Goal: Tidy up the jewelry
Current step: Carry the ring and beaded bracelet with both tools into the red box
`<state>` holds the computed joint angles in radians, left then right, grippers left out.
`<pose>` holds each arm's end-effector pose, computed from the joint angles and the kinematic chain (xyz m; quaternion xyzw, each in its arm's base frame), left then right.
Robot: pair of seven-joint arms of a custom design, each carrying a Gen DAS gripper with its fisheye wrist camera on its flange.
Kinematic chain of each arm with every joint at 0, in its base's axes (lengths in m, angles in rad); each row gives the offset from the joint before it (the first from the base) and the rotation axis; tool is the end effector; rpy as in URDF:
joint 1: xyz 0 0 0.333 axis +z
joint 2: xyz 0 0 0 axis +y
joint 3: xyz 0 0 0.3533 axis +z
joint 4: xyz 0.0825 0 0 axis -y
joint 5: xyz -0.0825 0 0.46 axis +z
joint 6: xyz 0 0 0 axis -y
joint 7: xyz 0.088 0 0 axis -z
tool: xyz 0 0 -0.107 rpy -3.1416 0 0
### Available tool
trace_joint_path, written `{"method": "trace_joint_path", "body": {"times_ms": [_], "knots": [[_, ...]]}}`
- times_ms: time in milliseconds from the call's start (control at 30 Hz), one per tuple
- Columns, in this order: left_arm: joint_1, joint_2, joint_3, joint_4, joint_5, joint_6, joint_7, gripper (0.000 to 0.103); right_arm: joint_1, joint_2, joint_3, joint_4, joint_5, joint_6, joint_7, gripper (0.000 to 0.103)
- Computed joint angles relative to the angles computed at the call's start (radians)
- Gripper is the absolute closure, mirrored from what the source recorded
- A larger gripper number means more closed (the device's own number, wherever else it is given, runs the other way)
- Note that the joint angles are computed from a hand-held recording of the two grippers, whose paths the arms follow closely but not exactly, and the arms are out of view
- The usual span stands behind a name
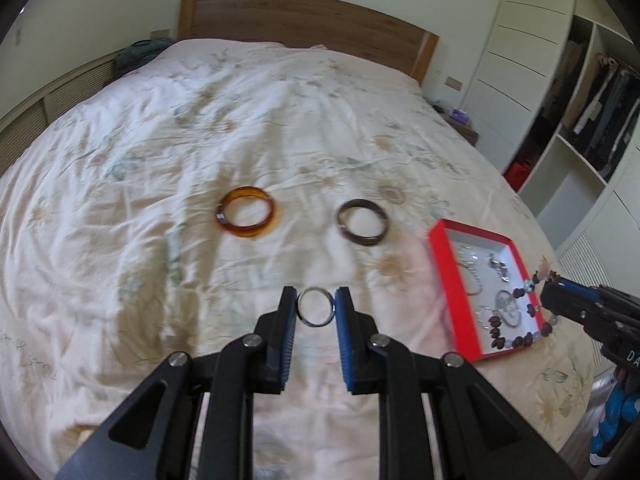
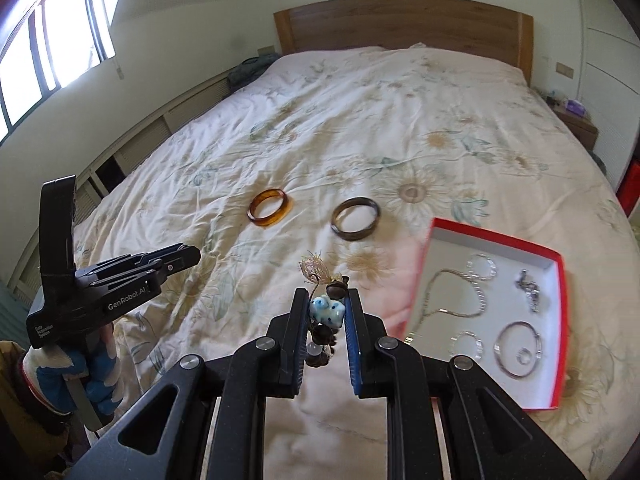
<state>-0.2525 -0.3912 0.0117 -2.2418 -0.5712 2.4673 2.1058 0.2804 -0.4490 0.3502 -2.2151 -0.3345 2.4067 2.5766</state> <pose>0.5249 -0.1271 0.6066 -0.4981 0.7819 -0.3632 0.0925 0.4141 0.3338 0.6302 -0.5974 0.7157 -0.2087 0.2956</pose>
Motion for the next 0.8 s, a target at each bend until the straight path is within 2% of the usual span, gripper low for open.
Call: {"method": "trace_joint_path", "body": {"times_ms": [233,367,600,800], "knots": [[-0.072,-0.006,-0.051,0.008,-0.014,-0.025,0.001,0.085,-0.030,-0.163,-0.030,-0.129,0.036,-0.034,-0.007,0.085],[-0.113,0.030,-0.087,0.034,-0.012,-0.027,-0.001,0.085,-0.064,-0.206,-0.043,-0.181,0.066,-0.023,-0.033,0.085],[-0.151,0.163,-0.161,0.137,0.003,-0.023,-0.022,0.085,-0.130,-0.215,-0.080,-0.249,0.108,0.034,-0.090,0.085],[-0.145,0.283,-0.227,0.219,0.056,-0.015,-0.068,0.085,-0.191,-0.164,-0.111,-0.276,0.132,0.128,-0.131,0.085]]}}
